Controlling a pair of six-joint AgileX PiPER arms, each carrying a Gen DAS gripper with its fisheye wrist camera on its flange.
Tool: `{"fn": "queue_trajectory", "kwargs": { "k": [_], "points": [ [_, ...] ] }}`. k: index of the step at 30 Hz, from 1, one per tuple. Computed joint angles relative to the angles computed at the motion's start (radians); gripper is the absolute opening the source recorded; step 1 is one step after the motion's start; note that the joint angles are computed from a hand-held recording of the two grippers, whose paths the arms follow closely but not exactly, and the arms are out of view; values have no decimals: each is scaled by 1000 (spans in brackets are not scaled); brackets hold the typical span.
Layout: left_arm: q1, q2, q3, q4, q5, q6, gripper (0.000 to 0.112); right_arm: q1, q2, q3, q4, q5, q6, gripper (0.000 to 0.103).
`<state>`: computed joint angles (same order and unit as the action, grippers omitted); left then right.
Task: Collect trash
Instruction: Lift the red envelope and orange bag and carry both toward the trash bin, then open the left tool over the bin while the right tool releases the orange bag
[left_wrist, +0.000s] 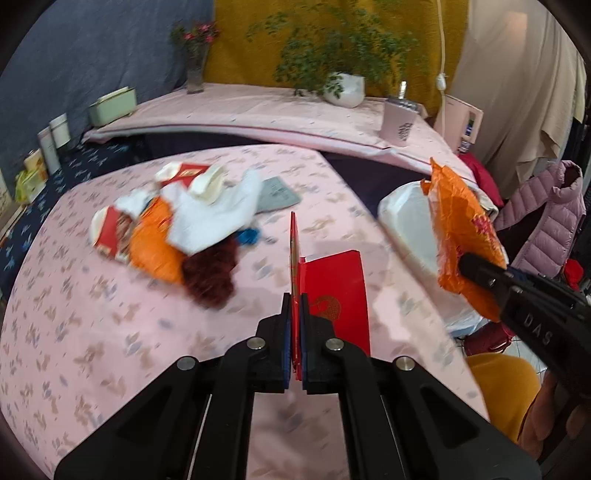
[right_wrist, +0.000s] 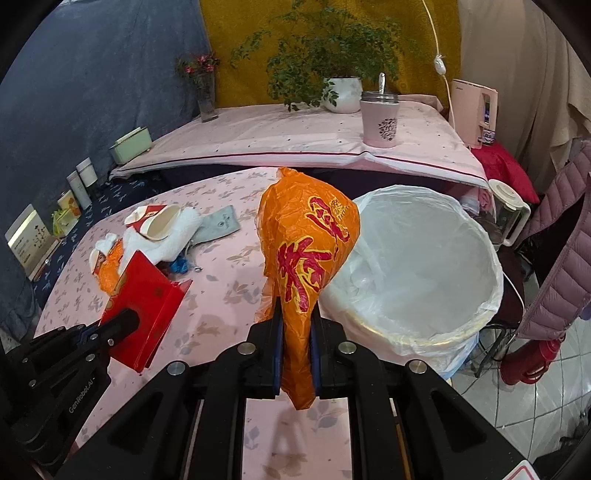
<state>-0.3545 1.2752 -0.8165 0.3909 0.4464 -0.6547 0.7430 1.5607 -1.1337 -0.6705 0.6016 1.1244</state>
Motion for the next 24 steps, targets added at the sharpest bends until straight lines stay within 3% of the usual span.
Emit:
{"fn": "queue_trajectory", "kwargs": {
  "k": [11, 24],
  "points": [
    [-164, 281, -301, 74, 0, -79, 3, -195, -39, 68, 33, -54, -55, 11],
    [-211, 565, -628, -83, 36, 67, 3, -357, 0, 88, 110, -134, -152, 12]
  ]
}}
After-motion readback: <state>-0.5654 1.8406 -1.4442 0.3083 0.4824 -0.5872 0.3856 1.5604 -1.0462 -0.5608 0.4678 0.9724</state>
